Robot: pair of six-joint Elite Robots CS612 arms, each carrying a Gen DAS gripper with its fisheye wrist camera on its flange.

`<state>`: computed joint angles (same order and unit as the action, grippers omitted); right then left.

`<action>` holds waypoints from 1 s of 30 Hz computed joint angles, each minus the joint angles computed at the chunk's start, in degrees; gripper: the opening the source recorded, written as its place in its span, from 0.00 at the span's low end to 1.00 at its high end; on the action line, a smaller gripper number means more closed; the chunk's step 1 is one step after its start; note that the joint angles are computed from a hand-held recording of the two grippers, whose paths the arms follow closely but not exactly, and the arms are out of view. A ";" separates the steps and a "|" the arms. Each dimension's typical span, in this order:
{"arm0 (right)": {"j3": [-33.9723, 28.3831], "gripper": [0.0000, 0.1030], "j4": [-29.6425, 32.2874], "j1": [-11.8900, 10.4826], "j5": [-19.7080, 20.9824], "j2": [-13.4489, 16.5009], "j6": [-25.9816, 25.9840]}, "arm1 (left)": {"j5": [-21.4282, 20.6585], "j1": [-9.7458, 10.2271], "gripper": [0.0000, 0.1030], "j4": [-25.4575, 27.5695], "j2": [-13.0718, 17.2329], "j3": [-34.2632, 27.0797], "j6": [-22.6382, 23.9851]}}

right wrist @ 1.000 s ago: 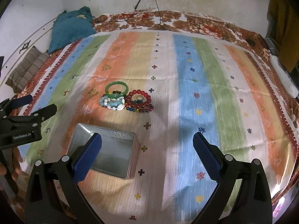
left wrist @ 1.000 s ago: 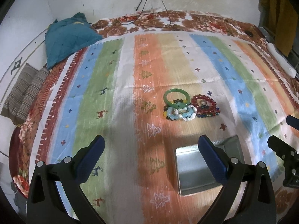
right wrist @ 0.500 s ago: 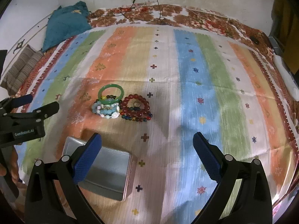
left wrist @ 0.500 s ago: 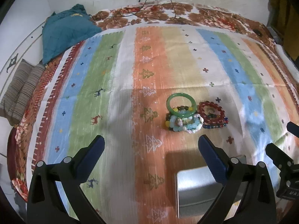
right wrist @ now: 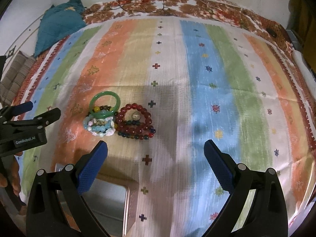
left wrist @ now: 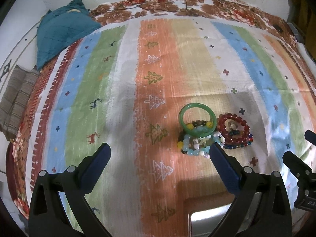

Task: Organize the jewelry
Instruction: 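Move both open tools down toward the jewelry pile beside the tin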

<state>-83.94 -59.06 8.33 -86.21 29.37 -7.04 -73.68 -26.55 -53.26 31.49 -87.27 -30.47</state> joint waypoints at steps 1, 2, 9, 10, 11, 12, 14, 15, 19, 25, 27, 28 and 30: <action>0.32 0.96 -0.11 0.01 0.12 -0.07 -0.10 | 0.20 0.02 0.95 -0.08 -0.10 0.36 0.62; 0.69 0.96 -0.18 0.02 0.17 -0.18 -0.06 | 0.30 0.04 0.95 -0.12 -0.18 0.65 0.95; 2.96 0.96 -0.83 0.20 0.32 -0.71 -0.32 | -1.68 0.90 0.95 -1.58 -0.62 3.44 1.88; 3.54 0.96 -0.82 0.26 0.12 -0.81 -0.41 | -1.86 0.99 0.95 -1.69 -0.71 3.93 2.05; 4.08 0.96 -0.87 0.35 -0.26 -0.88 -0.44 | -2.11 1.08 0.95 -1.77 -0.75 4.37 2.27; 4.46 0.96 -0.89 0.36 -0.47 -0.93 -0.49 | -2.56 1.20 0.95 -2.06 -0.78 4.83 2.65; 5.77 0.96 -0.71 0.52 -1.33 -1.21 -0.29 | -3.10 1.33 0.95 -2.50 -0.74 5.46 3.08; 6.38 0.96 -0.74 0.55 -1.62 -1.37 0.09 | -3.54 1.48 0.95 -2.69 -0.74 5.92 3.30; 8.06 0.96 -1.11 0.64 -2.70 -1.72 0.38 | -4.64 1.90 0.90 -3.15 -0.89 7.53 3.82; 10.66 0.96 -1.94 0.81 -3.05 -2.26 0.22 | -5.68 2.56 0.85 -5.34 -1.18 9.24 3.33; 11.69 0.96 -1.85 0.99 -3.61 -2.47 -0.09 | -6.07 2.72 0.83 -5.69 -1.27 9.79 3.35; 12.03 0.96 -1.83 1.07 -3.84 -2.53 -0.23 | -6.11 2.77 0.82 -5.71 -1.32 10.09 3.46; 12.59 0.96 -2.15 1.33 -4.98 -2.60 -0.69 | -6.23 2.87 0.79 -5.61 -1.45 10.69 3.48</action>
